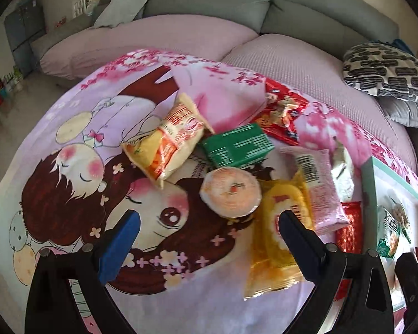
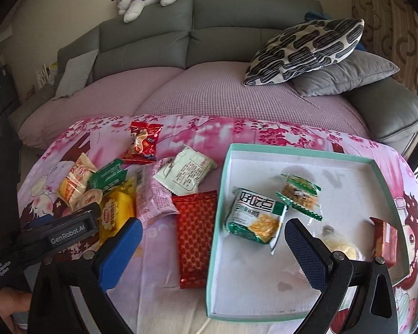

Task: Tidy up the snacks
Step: 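Withdraw both tools from the tray back toward the snack pile, then grasp the orange-lidded jelly cup with the left tool while the right grasps the yellow bread bag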

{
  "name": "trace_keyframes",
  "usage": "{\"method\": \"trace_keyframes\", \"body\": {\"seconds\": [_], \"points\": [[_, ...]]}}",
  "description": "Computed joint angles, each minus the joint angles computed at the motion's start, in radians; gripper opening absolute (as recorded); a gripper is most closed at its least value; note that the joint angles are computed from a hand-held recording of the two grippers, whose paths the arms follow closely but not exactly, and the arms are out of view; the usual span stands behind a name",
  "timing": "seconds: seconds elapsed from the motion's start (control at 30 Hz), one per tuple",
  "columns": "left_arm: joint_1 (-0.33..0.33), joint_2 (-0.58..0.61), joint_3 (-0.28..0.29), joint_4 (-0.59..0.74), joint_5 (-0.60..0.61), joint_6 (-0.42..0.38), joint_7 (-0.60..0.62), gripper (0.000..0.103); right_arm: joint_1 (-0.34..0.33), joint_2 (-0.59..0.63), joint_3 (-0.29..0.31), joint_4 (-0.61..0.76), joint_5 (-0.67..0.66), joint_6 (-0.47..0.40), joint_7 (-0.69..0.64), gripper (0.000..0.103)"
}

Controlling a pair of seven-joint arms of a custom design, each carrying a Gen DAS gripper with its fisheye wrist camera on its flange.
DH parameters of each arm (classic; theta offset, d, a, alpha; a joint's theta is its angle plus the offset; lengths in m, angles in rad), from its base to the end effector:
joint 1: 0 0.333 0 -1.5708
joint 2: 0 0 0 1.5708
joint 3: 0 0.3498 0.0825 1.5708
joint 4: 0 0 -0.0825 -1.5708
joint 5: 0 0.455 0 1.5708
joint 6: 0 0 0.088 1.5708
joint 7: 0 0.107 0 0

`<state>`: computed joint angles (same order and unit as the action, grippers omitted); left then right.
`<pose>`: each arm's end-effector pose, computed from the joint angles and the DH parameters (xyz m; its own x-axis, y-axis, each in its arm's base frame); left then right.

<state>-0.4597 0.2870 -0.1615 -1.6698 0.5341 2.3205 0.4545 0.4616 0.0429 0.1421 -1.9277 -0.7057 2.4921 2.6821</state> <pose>0.6233 -0.4200 0.4860 0.1946 -0.9786 0.0675 -0.8335 -0.2013 -0.5145 0.5566 0.3865 0.5280 -0.0387 -0.9988 -0.0296 -0.7351 0.0486 -0.6762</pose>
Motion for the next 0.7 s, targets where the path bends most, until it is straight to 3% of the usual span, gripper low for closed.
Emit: {"method": "trace_keyframes", "body": {"seconds": [0.2,0.7], "points": [[0.013,-0.006,0.007,-0.013,0.004,-0.004,-0.021,0.100,0.026,0.065,0.002,0.070,0.002,-0.073,-0.047,0.103],[0.022,0.012,0.006,0.003,-0.021,0.021,0.067,0.100,0.076,0.153,-0.022,0.150,0.029,-0.117,-0.076,0.103]]}}
